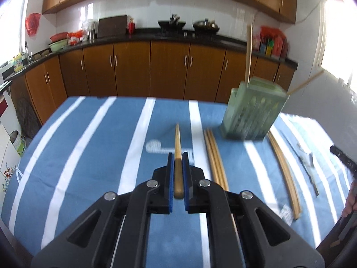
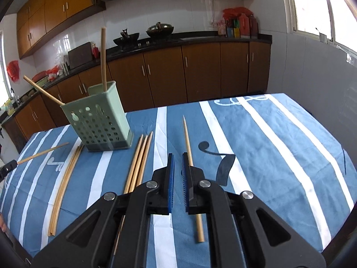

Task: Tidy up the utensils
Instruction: 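Lift both held chopsticks and lower them upright into the green holder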

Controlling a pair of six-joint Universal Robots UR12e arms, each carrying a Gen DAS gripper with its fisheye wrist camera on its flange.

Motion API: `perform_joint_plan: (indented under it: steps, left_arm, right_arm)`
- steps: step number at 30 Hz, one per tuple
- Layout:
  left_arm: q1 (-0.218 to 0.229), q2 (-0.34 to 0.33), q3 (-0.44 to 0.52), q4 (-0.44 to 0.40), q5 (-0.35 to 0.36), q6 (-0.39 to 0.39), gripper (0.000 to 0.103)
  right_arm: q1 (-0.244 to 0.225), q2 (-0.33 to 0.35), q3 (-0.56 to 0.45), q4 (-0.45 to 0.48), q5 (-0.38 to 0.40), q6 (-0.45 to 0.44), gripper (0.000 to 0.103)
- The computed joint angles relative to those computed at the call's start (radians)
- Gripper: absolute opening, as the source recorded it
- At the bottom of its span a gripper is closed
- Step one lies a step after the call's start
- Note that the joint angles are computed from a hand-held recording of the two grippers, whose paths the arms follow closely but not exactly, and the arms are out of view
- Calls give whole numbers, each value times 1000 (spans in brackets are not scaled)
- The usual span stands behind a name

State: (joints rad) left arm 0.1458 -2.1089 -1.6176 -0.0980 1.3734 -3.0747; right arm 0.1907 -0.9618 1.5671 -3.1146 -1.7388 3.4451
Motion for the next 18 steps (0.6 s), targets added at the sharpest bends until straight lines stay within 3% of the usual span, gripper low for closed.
perform_joint_plan:
  steps: [3,4,5,6,10,14,17,18]
  left_arm:
    - [0,1,4,11,0,-5,8]
    - [0,2,2,12,1,-6,8]
    - [0,2,1,11,2,-6,8]
    - [2,3,-1,10,1,-5,8]
    - [3,2,-3,4,1,-3,8]
    - [3,1,-1,3,2,-6,8]
    - [2,0,0,1,2,-2,8]
    - [1,0,0,1,3,-1,8]
  right_arm:
    - [-1,5,-9,53,-7,-14,11]
    - [-7,5,-8,83,11,-1,17]
    - [-12,6,-7,107,23,12,30]
    - [-15,7,-4,128,22,28,35]
    - [-35,15,6,194,35,66,35]
    - [-38,21,6,242,26,48,33]
    - [-38,23,7,248,16,46,26]
    - [-37,24,7,248,7,42,16]
